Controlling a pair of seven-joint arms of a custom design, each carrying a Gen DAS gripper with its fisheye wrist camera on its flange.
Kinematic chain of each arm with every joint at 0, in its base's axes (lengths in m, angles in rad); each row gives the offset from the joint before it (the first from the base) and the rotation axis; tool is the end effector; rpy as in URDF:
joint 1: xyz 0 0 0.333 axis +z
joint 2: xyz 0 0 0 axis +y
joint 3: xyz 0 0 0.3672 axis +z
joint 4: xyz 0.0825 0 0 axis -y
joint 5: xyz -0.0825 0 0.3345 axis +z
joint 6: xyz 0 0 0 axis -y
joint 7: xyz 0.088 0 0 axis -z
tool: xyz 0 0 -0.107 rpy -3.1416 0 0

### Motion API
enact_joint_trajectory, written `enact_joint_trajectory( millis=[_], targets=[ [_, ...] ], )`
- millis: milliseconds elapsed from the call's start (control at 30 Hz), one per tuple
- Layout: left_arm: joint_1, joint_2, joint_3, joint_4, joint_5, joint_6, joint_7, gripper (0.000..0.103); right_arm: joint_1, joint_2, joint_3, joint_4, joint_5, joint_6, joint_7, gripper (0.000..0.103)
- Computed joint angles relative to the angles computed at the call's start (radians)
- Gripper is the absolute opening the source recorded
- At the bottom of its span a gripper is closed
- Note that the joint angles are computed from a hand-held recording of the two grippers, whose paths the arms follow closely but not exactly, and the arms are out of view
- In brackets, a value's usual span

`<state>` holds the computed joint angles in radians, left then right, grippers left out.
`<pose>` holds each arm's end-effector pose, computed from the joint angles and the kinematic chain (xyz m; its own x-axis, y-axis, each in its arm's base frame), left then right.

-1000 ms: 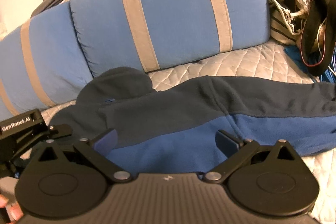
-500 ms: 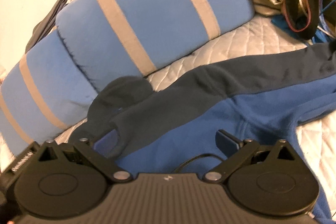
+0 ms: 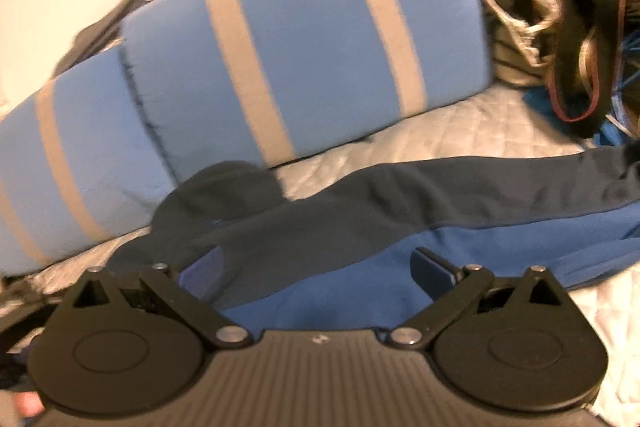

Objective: Fold clothes

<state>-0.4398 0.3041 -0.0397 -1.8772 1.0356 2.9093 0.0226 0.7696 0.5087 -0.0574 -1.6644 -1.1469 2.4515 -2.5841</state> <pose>0.5360 -0.3345 0.4894 0.0216 -0.9629 0.2689 -0.6767 -0.2120 -0.7050 0.5156 0.4545 0.4139 -0.3995 -0.8652 -0.3030 -0.5112 0.4846 -0.7098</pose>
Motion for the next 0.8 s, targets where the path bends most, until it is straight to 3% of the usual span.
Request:
enact_joint_trajectory(
  millis=[67, 167, 200, 233, 267, 333, 400, 467, 600, 667, 800],
  targets=[
    [0.054, -0.007, -0.054, 0.005, -0.113, 0.008, 0.173, 0.085, -0.022, -0.006, 0.016, 0.005, 0.060, -0.015, -0.073, 0.103],
    [0.119, -0.014, -0.095, 0.009, -0.248, 0.049, 0.400, 0.085, -0.060, -0.018, 0.031, 0.019, 0.112, -0.003, -0.284, 0.103],
    [0.154, -0.007, -0.123, 0.013, -0.305, 0.066, 0.484, 0.085, -0.084, -0.019, 0.040, 0.031, 0.139, 0.010, -0.395, 0.103],
    [0.215, 0.007, -0.186, 0.023, -0.409, 0.064, 0.622, 0.085, -0.111, -0.015, 0.051, 0.045, 0.176, 0.033, -0.506, 0.103],
    [0.242, 0.022, -0.213, 0.046, -0.458, 0.035, 0.701, 0.085, -0.140, -0.009, 0.063, 0.061, 0.219, 0.054, -0.618, 0.103],
    [0.276, 0.054, -0.246, 0.100, -0.534, -0.029, 0.838, 0.085, -0.193, 0.009, 0.090, 0.099, 0.306, 0.080, -0.827, 0.103],
    [0.277, 0.090, -0.230, 0.129, -0.565, -0.013, 0.891, 0.085, -0.233, 0.036, 0.105, 0.136, 0.369, 0.107, -0.978, 0.103],
    [0.294, 0.131, -0.238, 0.155, -0.615, 0.011, 0.956, 0.085, -0.261, 0.064, 0.111, 0.159, 0.420, 0.153, -1.070, 0.103],
    [0.372, 0.234, -0.328, 0.214, -0.741, 0.042, 1.113, 0.085, -0.291, 0.134, 0.099, 0.202, 0.483, 0.287, -1.169, 0.103],
    [0.416, 0.285, -0.385, 0.251, -0.791, 0.026, 1.201, 0.085, -0.304, 0.168, 0.099, 0.224, 0.524, 0.345, -1.206, 0.102],
    [0.439, 0.382, -0.441, 0.370, -0.855, -0.039, 1.341, 0.085, -0.354, 0.248, 0.136, 0.284, 0.632, 0.454, -1.279, 0.101]
  ],
)
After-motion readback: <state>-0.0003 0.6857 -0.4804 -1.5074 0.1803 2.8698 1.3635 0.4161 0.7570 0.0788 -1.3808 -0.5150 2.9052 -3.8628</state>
